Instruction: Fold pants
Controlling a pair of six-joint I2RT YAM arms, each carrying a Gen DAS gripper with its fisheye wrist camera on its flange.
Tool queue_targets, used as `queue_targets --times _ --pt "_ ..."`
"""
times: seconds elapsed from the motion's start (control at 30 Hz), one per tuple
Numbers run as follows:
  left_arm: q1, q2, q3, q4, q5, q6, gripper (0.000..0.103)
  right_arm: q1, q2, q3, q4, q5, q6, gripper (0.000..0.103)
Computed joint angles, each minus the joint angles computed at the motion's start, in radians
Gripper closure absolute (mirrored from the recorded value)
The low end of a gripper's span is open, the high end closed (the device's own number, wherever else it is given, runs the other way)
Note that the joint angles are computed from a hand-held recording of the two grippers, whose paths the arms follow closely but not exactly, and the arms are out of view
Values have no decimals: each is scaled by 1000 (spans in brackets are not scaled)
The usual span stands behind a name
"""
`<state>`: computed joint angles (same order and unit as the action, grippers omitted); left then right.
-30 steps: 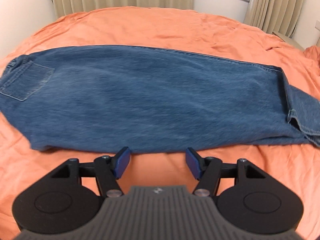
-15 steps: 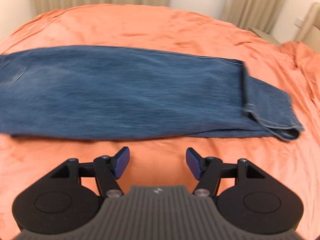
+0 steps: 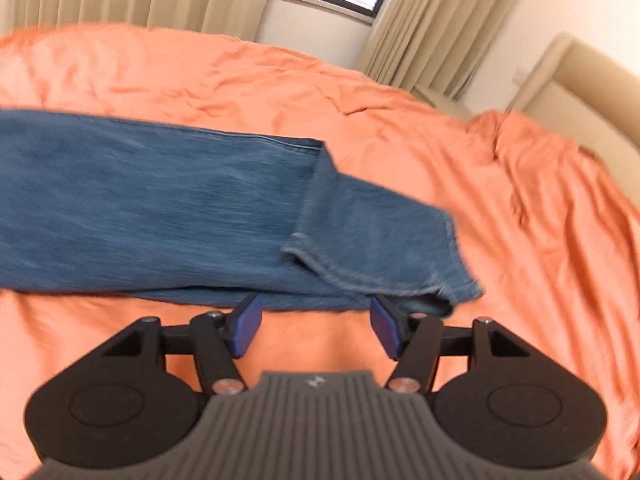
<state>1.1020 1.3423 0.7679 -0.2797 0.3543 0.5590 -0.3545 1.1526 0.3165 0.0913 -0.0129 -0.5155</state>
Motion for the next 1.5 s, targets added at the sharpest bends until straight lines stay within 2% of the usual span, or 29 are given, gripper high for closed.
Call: queue_targets --times 0.07,0.17,0.23,0.27,0.33,0.37,0.4,0.43,0.53,0.67,0.77,0.87,0.93,0.97,1.0,1.2,1.37,1.5 --pt "-45 -36 1 -59 9 -15 47 -1 105 7 122 -8 -25 44" --pt "-130 -88 -30 -122 16 -46 47 23 276 30 294 4 6 38" --pt "-228 -115 -84 -81 -31 -93 47 45 397 61 377 30 24 39" --pt "-277 -118 -103 -66 -60 -118 47 56 447 76 410 54 18 43" --pt "-354 -110 -129 -41 -96 -156 47 55 487 95 440 59 -22 66" --pt "-387 -105 -137 -27 -115 -172 47 39 484 106 440 44 -41 94" --pt "-412 -111 -151 -15 -130 -179 47 24 477 120 435 39 -56 102" --pt "-429 -108 -166 9 -143 -182 47 1 469 147 415 29 -67 103" --pt "-497 -68 -176 54 -196 -214 47 -61 508 296 331 28 -78 103" --pt "-535 -42 -189 77 -252 -247 49 -121 673 584 209 56 -40 103" --pt "-532 -51 -189 57 -258 -249 50 -159 771 778 79 32 50 103" --pt "-513 -108 -194 21 -245 -223 50 -198 812 889 -18 -17 118 103" --pt "-494 -143 -194 -9 -233 -203 50 -222 805 902 -51 -45 126 95" --pt "-484 -156 -194 -20 -226 -193 50 -239 797 900 -68 -73 126 85" --pt "-473 -167 -194 -28 -219 -183 50 -260 783 883 -80 -108 127 80" --pt "-402 -221 -219 -56 -161 -128 50 -421 788 869 -265 -349 250 73" --pt "-360 -269 -241 -105 -142 -89 50 -508 881 880 -290 -465 389 72" --pt "-325 -306 -234 -156 -123 -65 50 -530 947 913 -262 -554 522 72"
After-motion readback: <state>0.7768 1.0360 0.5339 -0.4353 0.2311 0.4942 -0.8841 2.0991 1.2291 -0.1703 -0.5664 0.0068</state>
